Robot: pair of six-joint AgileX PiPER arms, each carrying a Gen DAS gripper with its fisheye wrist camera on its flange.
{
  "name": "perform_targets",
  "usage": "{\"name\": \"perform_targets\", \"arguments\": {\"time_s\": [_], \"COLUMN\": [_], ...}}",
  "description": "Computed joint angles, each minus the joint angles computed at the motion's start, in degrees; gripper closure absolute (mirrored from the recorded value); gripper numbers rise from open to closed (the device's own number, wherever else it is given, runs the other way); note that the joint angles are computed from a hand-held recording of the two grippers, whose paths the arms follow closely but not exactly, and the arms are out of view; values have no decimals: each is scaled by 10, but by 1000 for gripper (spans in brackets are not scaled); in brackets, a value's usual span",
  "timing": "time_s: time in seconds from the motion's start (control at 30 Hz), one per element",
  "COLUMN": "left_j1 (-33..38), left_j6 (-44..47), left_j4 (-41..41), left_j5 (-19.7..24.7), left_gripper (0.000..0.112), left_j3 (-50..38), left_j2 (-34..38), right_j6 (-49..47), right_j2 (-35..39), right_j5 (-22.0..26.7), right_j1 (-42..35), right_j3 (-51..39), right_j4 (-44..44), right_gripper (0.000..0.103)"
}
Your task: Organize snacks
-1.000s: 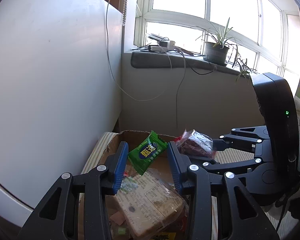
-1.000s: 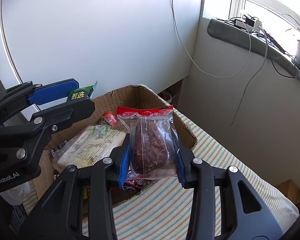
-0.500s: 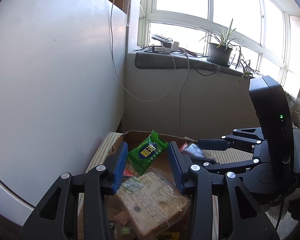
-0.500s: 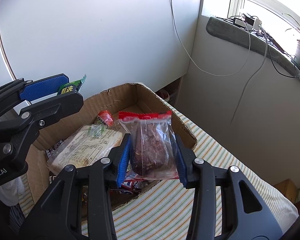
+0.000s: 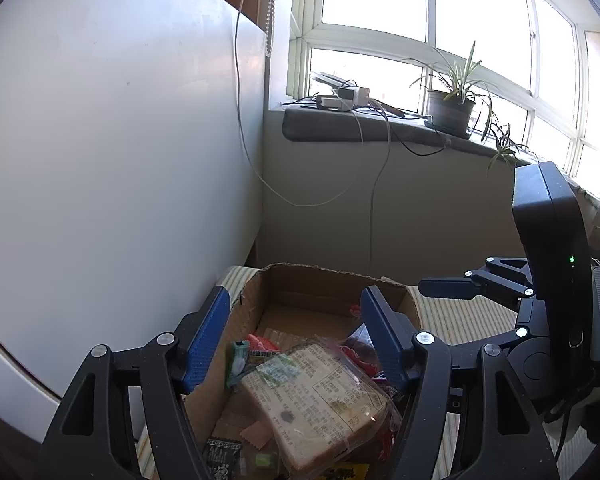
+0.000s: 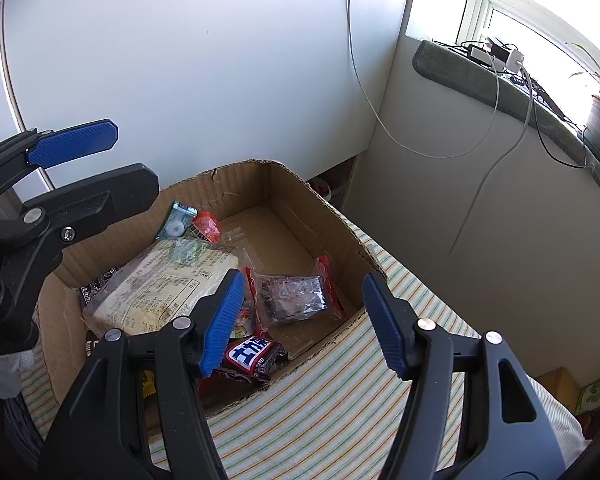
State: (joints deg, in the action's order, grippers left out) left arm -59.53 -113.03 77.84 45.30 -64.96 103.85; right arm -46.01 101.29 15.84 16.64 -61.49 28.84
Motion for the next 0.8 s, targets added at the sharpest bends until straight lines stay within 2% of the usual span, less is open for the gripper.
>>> {"name": "perform_targets", "arguments": {"time_s": [0.07, 0.13, 0.17, 0.27, 0.4, 0.5, 0.6, 0.8], "left_j1": [-1, -4, -7, -11, -14, -26, -39, -78], "left_j6": [-3, -4, -4, -7, -11, -12, -18, -33], "left_j4": [-1, -4, -5, -8, -11, -13, -12, -20], "left_j5": [3, 10, 15, 24, 31, 43, 55, 100], "left_gripper": [39, 38, 38, 35, 34, 34, 33, 31], "left_j3": [3, 5, 5, 11, 15, 20, 28, 35], "left_j2": [-2, -4, -4, -8, -13, -14, -20, -35], "right_j6": [-2, -29, -55, -95, -62, -80, -119, -77], "right_j2": [-2, -8, -14, -25, -39, -60, -96, -177], "right_j5": [0, -9, -19, -16, -33, -35, -52, -109], "right_j1": [-1, -2, -2, -4, 2, -4, -3, 13], "right_j3": [2, 12, 21, 32, 47, 69, 107, 195], "right_j4": [5, 34, 61, 104, 74, 104, 150, 126], "right_gripper": [38, 16, 12, 12, 12, 12, 12, 12]}}
